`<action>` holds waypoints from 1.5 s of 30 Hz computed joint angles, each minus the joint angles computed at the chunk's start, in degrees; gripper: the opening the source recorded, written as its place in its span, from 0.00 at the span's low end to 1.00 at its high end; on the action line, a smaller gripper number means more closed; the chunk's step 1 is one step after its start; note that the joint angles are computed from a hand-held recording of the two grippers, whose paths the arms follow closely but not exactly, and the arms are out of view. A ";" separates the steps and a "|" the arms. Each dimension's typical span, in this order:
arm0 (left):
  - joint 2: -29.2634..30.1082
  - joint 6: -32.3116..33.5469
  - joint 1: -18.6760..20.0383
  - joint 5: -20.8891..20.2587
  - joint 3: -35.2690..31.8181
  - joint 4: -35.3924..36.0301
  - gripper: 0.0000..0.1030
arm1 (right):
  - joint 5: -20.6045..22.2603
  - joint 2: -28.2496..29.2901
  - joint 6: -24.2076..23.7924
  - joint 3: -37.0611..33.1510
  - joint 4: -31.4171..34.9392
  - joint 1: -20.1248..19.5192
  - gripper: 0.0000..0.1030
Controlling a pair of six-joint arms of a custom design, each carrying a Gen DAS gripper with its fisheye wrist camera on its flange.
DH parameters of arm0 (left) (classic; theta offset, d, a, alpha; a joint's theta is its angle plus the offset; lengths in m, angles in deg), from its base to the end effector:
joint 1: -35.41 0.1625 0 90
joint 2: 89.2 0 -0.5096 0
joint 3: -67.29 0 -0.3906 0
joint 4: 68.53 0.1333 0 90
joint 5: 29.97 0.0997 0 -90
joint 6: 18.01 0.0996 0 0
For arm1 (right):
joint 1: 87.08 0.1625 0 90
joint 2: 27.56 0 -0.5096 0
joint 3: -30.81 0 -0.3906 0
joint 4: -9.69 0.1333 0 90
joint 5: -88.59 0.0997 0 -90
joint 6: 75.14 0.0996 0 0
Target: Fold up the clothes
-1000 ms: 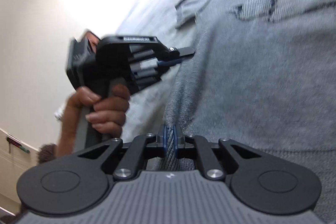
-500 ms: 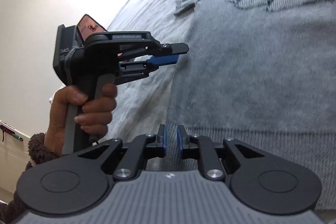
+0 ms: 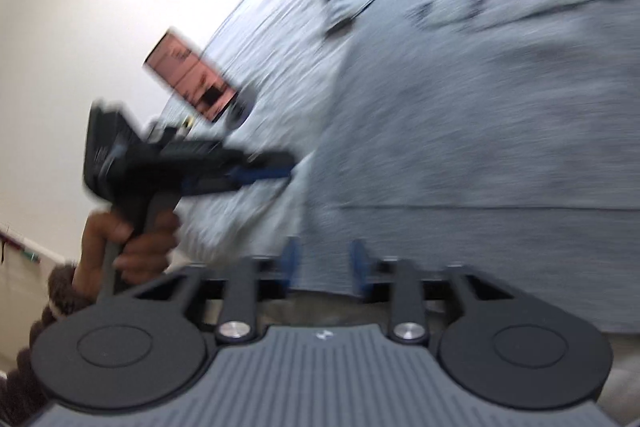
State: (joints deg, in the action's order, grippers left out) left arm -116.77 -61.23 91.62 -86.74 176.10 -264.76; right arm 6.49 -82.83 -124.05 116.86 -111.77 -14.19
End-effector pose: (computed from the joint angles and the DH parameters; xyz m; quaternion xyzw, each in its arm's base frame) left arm -0.1980 -0.6337 -0.0211 -0.1386 0.9273 -0.3360 0.0894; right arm -0.0733 -0.7378 0.2840 -0.2737 0.9593 -0.0425 0.0545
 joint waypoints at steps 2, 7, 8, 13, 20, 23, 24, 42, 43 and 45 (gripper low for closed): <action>0.44 -1.15 -0.42 -1.57 1.09 -1.85 0.32 | 0.04 -0.74 0.21 -0.86 -1.24 -1.16 0.45; 1.36 -2.88 -1.51 -3.30 2.13 -2.91 0.33 | 0.54 -2.70 2.59 -2.92 -5.63 -4.70 0.45; 1.61 -3.19 -1.70 -3.51 2.27 -3.34 0.33 | 0.92 -3.14 3.43 -3.42 -6.43 -5.57 0.45; 3.24 -4.52 -2.91 -3.48 2.33 -4.56 0.33 | 3.13 -4.58 7.65 -6.20 -10.31 -9.48 0.45; 4.23 -5.77 -3.80 -4.02 2.35 -5.13 0.32 | 3.95 -4.45 12.52 -8.60 -14.85 -12.49 0.45; 4.47 -5.98 -4.40 -3.61 1.86 -3.51 0.30 | 4.20 -3.99 12.14 -9.51 -13.56 -13.09 0.45; 4.49 -5.91 -4.58 -3.52 1.66 -2.75 0.29 | 4.08 -3.90 11.68 -9.45 -13.45 -13.14 0.44; 4.21 -9.02 -7.64 5.31 1.68 6.84 0.06 | -2.28 -3.66 7.52 -6.77 -17.80 -11.72 0.07; 4.24 -8.87 -7.67 5.35 1.67 6.49 0.06 | -1.94 -3.63 7.94 -7.12 -17.08 -11.82 0.07; 4.19 -8.06 -7.82 5.36 1.84 5.79 0.08 | -1.25 -3.56 8.75 -7.84 -15.61 -12.03 0.10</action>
State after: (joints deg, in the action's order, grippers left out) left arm -112.58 -69.29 83.80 -81.39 177.94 -258.98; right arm 5.24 -86.39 -115.31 109.02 -127.38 -26.22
